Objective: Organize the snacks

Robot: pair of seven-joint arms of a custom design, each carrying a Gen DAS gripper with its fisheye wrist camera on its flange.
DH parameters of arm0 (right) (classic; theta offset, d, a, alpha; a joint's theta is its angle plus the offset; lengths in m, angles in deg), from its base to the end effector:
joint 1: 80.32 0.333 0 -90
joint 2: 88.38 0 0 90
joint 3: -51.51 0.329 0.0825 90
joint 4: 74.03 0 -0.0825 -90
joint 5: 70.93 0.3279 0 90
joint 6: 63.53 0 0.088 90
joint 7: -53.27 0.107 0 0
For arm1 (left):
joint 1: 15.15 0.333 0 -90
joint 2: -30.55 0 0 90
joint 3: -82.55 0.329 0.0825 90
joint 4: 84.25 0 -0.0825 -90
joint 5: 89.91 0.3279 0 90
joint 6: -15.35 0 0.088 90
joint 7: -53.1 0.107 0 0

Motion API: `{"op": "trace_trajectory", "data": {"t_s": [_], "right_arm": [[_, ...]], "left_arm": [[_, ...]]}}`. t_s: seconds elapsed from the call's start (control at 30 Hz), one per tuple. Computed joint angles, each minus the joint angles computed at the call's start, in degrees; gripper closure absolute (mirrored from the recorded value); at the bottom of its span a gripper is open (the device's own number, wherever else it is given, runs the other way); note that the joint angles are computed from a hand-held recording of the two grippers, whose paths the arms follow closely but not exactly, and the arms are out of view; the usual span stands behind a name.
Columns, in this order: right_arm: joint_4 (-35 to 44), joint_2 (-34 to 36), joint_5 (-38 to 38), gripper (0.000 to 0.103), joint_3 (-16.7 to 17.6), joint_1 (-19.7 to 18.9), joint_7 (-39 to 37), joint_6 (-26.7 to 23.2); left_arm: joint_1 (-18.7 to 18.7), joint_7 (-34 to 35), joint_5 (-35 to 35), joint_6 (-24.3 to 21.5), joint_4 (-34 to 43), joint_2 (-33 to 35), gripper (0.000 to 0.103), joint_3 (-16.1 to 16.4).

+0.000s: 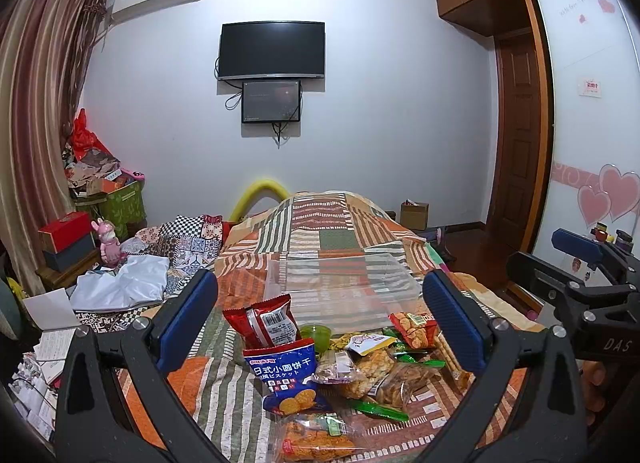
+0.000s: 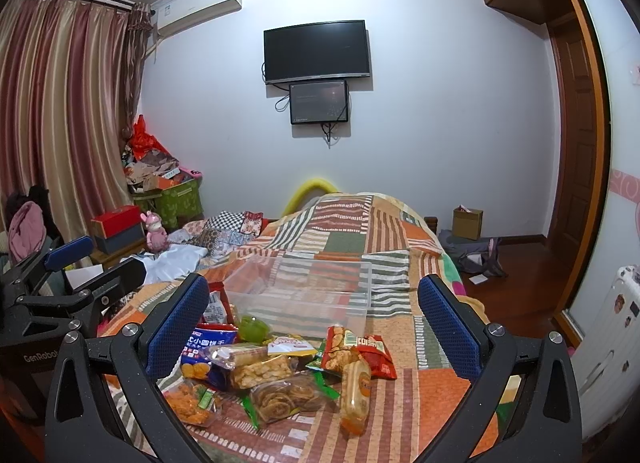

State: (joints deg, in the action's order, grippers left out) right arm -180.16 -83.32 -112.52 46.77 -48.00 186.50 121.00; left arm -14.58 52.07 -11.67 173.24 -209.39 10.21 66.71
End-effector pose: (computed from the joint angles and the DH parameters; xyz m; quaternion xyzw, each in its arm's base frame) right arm 0.4706 0.3206 0.6426 -0.6938 0.4139 -0.2818 0.5176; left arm 0.4043 -0.1744 0.6299 -0.6181 0.5105 -0.3865 0.4561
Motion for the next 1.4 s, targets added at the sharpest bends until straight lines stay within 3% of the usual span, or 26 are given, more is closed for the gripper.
{"op": "trace_trajectory", "data": {"t_s": [0.33, 1.0, 1.23, 1.4], "right_arm": [[0.3, 0.1, -2.3, 0.000, -0.9, 0.4, 2.7, 0.3], [0.1, 0.4, -0.5, 0.000, -1.1, 1.0, 1.2, 0.1], [-0.1, 1.2, 4.9, 0.000, 0.3, 0.1, -3.8, -0.5], [0.0, 2.9, 14.6, 0.000, 3.3, -1.7, -12.4, -2.1]], "left_arm": [[-0.1, 0.4, -0.5, -0.4, 0.2, 0.2, 0.000, 0.0], [0.3, 0.8, -1.6, 0.7, 0.2, 1.0, 0.000, 0.6], [0.3, 1.7, -3.0, 1.5, 0.1, 2.4, 0.000, 1.4], [0.6, 3.8, -6.1, 2.4, -0.1, 4.6, 0.000, 2.5]]}}
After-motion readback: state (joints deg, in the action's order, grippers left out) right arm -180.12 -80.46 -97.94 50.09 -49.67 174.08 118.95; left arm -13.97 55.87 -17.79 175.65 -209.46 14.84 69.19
